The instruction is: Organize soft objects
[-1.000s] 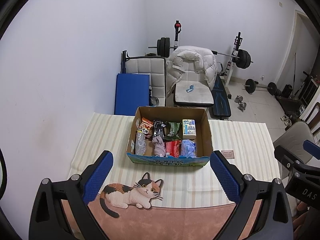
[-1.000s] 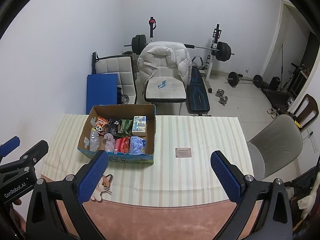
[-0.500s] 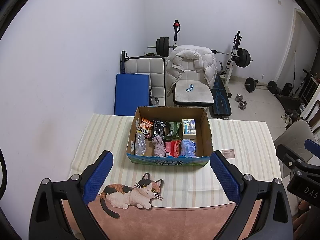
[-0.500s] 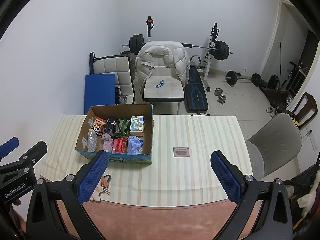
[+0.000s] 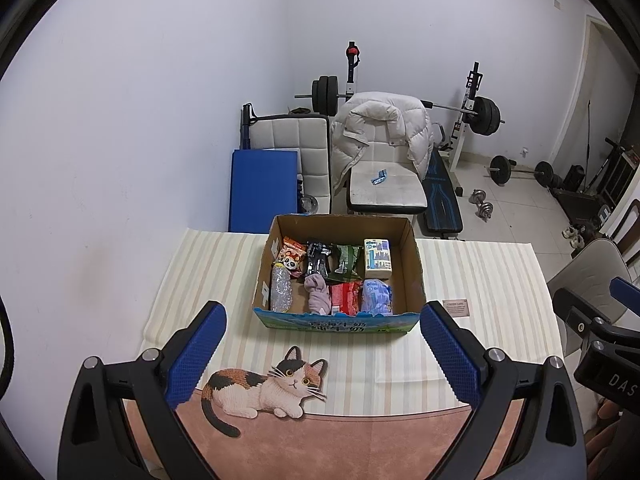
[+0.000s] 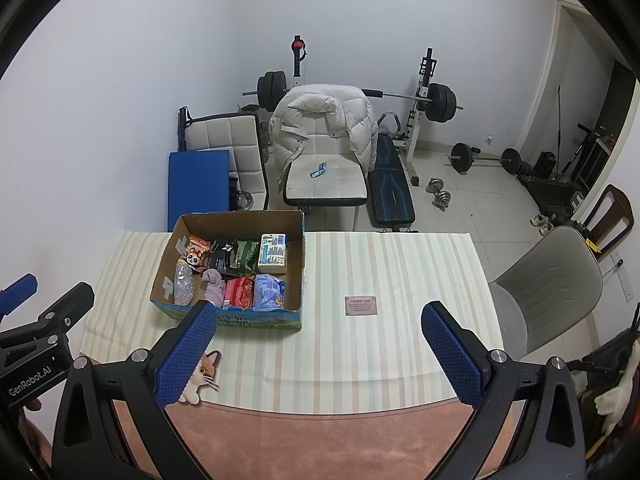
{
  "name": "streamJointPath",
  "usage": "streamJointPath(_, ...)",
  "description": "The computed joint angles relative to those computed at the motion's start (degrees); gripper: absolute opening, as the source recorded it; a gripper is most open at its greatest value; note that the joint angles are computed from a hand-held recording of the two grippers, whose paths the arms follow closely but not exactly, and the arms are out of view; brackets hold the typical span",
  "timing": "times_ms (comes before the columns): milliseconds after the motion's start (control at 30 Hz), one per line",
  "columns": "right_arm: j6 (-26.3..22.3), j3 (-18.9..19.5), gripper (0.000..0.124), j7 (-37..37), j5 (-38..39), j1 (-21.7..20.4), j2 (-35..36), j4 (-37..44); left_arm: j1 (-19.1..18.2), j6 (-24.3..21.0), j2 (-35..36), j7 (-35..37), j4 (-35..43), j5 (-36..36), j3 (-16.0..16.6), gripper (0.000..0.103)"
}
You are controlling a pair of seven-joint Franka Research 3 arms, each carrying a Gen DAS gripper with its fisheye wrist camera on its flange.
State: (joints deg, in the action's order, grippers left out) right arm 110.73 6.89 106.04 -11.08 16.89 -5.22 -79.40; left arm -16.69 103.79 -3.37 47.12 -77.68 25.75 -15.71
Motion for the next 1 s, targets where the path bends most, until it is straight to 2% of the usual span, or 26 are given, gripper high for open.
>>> streamJointPath(1000,-0.5,0.2,0.103,0.7,-0.4,0.4,0.1,0.5,0.8,0.9,-1.4,1.2,-1.8,-0.7,0.4,0.100)
